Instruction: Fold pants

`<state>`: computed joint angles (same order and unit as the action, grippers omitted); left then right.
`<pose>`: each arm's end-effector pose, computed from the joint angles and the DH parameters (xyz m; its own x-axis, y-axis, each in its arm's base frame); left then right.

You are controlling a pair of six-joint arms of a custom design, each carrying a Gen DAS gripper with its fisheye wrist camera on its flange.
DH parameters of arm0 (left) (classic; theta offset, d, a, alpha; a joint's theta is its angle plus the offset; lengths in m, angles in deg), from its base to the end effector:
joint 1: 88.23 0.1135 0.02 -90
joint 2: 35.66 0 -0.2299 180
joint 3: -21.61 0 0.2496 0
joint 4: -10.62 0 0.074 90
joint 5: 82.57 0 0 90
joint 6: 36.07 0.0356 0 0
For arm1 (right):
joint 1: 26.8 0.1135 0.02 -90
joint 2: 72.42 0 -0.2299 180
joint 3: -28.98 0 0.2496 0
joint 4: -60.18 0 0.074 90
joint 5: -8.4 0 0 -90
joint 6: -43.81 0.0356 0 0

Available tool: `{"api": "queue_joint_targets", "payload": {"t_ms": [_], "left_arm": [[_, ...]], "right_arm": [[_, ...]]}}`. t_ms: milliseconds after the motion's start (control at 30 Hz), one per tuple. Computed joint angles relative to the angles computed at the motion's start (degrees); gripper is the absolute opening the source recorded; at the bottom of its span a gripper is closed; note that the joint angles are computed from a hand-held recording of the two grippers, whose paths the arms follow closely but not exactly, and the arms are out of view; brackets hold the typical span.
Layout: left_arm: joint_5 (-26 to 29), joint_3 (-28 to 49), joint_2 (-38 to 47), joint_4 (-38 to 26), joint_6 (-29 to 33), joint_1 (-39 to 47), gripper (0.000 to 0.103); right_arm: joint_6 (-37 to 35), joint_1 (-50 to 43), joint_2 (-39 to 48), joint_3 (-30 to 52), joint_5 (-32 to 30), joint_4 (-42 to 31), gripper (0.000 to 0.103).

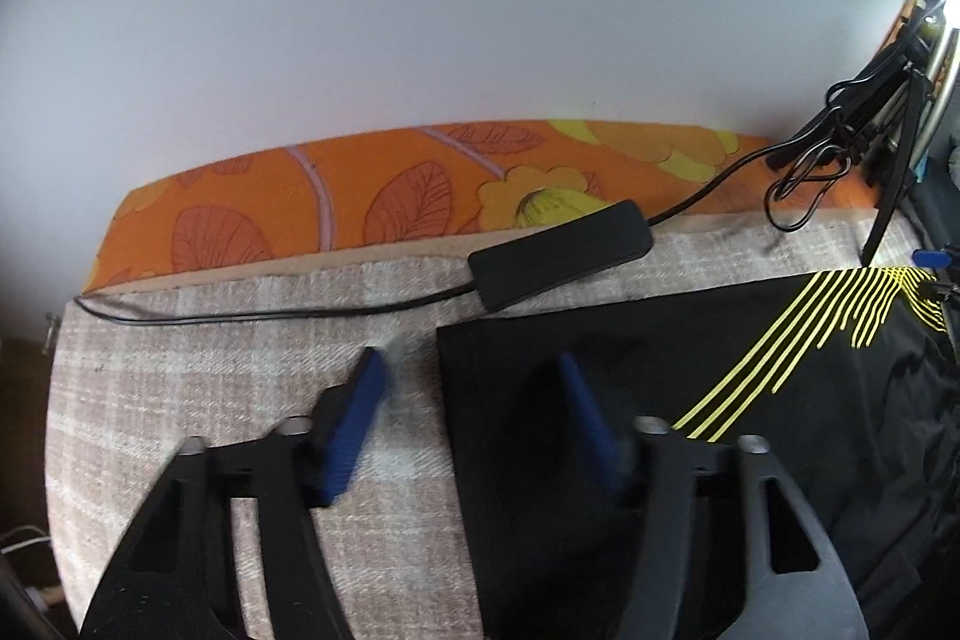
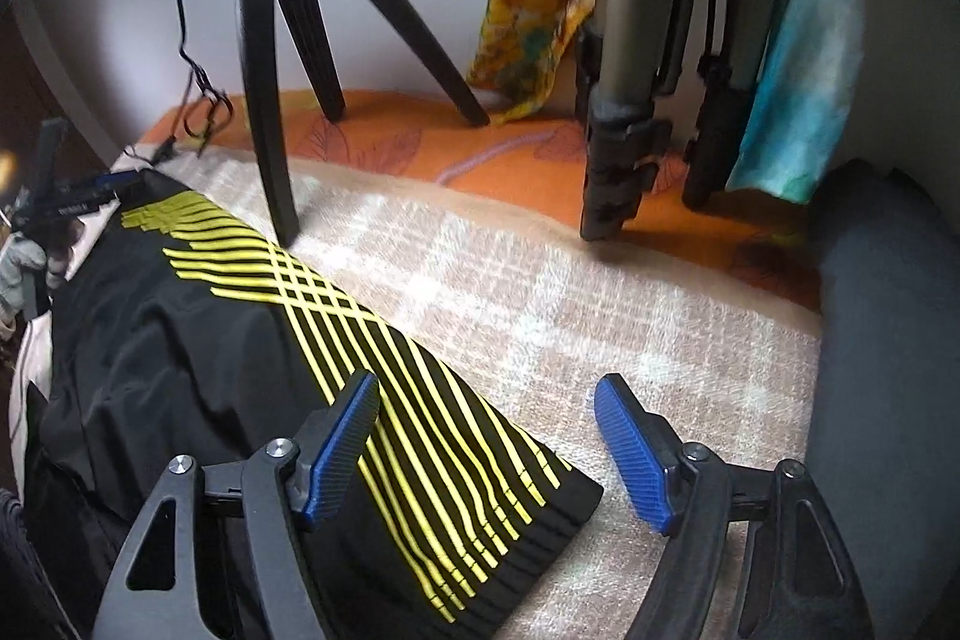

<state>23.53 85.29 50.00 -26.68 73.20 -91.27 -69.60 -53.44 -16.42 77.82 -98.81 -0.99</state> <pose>0.2884 -0.0252 0.1563 -0.7469 0.3572 -0.5609 0.4649 0.8835 -0.0565 0.1647 -0.0708 0.1726 -0.8937 0.0237 -0.4481 -0.0266 0.9941 0.1056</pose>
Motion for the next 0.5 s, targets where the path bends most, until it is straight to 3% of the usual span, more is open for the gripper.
{"api": "queue_joint_targets", "payload": {"t_ms": [100, 133, 233, 300, 367, 500], "left_arm": [[2.1, -0.5, -0.5, 0.4, 0.5, -0.6, 0.011], [2.5, -1.0, -1.0, 0.5, 0.6, -1.0, 0.008], [1.4, -3.3, -3.1, 2.5, 0.9, -2.2, 0.004], [1.5, -3.9, -3.4, 3.2, 1.1, -2.4, 0.003], [2.0, -5.0, -4.9, 3.4, 1.2, -2.6, 0.002], [3.2, -6.5, -10.1, 0.9, 3.0, -1.3, 0.002]], "right_arm": [[-0.9, 0.0, -1.1, -0.8, 0.4, 0.0, 0.078], [-1.1, 0.3, -1.6, -1.0, 0.5, -0.3, 0.078], [-0.5, 3.2, -4.8, -2.2, 2.3, -0.9, 0.054], [-0.9, 4.1, -6.2, -2.2, 2.2, -2.2, 0.029], [-1.3, 3.7, -6.3, -1.8, 1.0, -3.5, 0.011], [-0.8, 5.2, -10.7, -1.6, 2.6, -6.0, 0.004]]}}
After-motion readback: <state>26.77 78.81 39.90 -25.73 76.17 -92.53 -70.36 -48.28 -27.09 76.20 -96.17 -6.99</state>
